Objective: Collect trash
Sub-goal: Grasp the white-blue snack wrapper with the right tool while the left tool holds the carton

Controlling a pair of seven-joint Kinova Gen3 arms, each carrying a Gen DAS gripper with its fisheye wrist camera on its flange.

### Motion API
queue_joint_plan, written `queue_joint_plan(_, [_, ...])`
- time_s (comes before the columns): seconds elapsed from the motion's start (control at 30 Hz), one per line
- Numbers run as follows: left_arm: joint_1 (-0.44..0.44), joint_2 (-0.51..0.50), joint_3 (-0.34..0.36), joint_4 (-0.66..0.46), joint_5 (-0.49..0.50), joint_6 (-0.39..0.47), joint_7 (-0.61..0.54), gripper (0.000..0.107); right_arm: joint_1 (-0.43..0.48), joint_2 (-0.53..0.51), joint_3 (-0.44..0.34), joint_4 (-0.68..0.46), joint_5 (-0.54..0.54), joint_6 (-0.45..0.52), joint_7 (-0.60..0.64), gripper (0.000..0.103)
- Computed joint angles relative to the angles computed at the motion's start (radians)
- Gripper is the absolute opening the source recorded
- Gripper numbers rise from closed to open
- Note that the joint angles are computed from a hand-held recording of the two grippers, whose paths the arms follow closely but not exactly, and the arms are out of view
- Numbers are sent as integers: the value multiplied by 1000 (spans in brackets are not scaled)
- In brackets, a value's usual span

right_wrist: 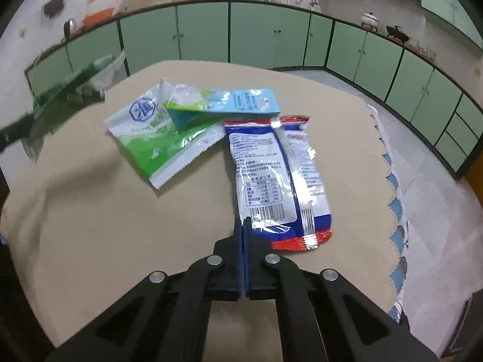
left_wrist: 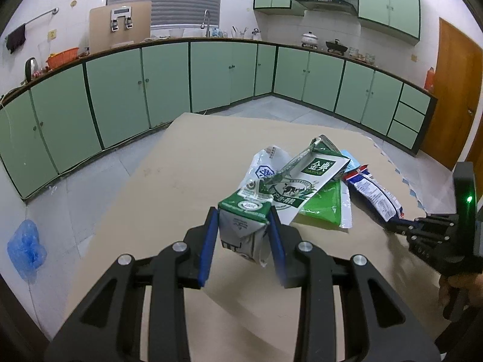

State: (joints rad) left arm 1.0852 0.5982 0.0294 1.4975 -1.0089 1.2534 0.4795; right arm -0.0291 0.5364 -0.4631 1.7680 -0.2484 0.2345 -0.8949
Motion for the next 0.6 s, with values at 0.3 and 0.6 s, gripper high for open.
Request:
queue_joint_plan(0.3, [19, 5, 5, -49, -5, 32, -41, 31, 189, -59, -148, 31, -132, 51, 131, 0])
queue_joint_plan(0.6, [51, 14, 3, -113, -7, 76, -106, 31, 303, -125, -202, 74, -308, 92, 297, 0])
